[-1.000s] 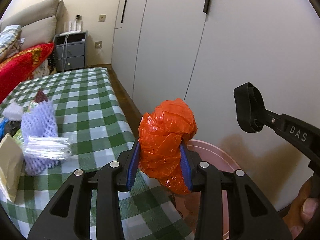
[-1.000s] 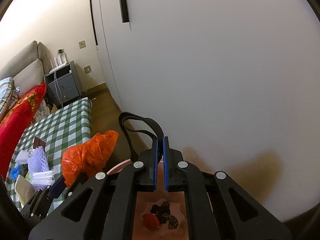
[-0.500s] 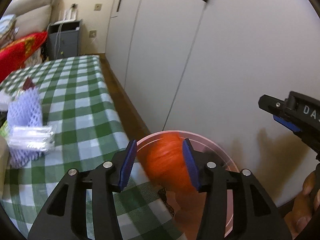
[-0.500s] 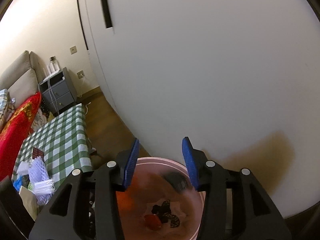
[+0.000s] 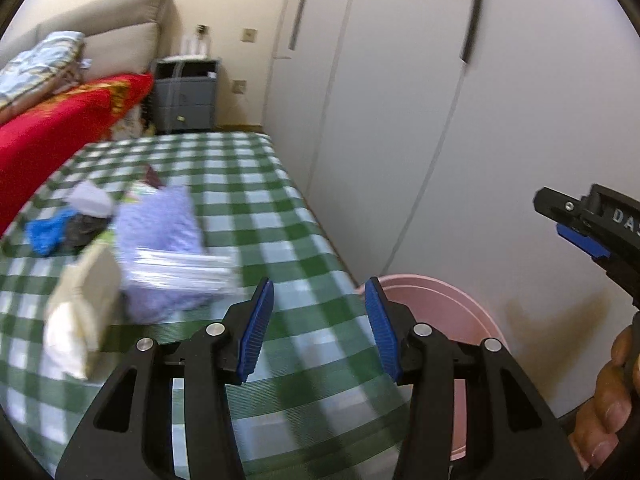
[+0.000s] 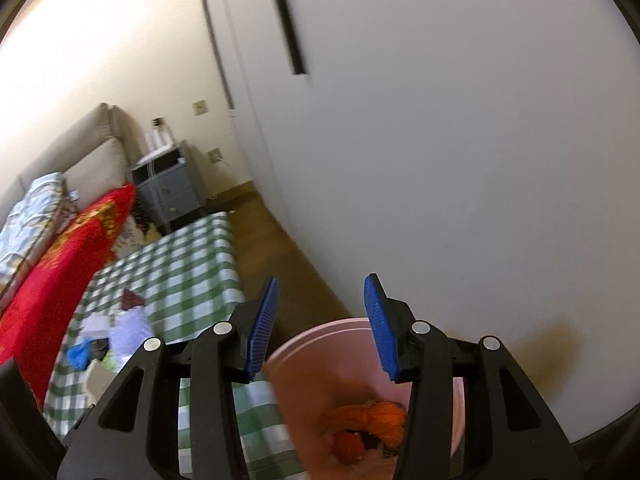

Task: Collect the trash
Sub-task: 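Return both grippers to the remaining trash on the tablecloth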

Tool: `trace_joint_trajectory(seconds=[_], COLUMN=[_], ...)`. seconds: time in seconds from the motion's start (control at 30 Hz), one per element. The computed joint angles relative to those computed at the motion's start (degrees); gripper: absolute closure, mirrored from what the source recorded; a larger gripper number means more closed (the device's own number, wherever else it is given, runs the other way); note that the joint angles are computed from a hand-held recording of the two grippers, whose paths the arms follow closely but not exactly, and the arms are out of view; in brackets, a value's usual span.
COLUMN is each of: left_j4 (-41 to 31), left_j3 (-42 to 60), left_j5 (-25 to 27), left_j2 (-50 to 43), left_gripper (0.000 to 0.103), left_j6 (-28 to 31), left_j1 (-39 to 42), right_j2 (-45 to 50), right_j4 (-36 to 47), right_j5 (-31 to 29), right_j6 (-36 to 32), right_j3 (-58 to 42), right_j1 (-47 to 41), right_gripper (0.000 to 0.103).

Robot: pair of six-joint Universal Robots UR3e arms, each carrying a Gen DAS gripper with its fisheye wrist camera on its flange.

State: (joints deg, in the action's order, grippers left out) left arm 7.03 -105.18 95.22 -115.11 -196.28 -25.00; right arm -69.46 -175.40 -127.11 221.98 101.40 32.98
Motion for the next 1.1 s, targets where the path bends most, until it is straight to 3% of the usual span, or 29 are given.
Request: trace_joint_trajectory(seconds=[0.27, 0.4, 0.9, 1.07, 1.1], left_j4=[-0.19, 0.49, 1.77, 1.8, 0.72], left_j3=[-6.64, -10.08, -10.74, -9.96, -9.77], left_j5=[10.73, 15.82, 16.16, 15.3, 14.92], left_j2=[6.97, 8.81, 3.53, 2.67, 2.78], left_gripper=[0.056, 0.047, 0.042, 0.043, 0.048], left_j6=[-3.84, -4.41, -5.78, -5.69, -5.8], left_j1=[1.1, 1.85, 7.81, 8.18, 8.32], right_j2=[1.72, 4.35, 19.13, 24.12, 25.23], right_j4=[-0.7, -2.15, -5.07, -4.4, -3.88], right_j5=[1.98, 3.47, 16.73, 21.79, 22.23], right_j6=[0.08, -2.25, -6.11, -5.01, -5.14], right_j3=[-3.47, -6.58, -18.43, -24.33, -25.97], right_j1=[3.45, 4.49, 1.64, 0.5, 0.58], right_gripper=[0.057, 0.057, 0.057, 0.057, 0.057])
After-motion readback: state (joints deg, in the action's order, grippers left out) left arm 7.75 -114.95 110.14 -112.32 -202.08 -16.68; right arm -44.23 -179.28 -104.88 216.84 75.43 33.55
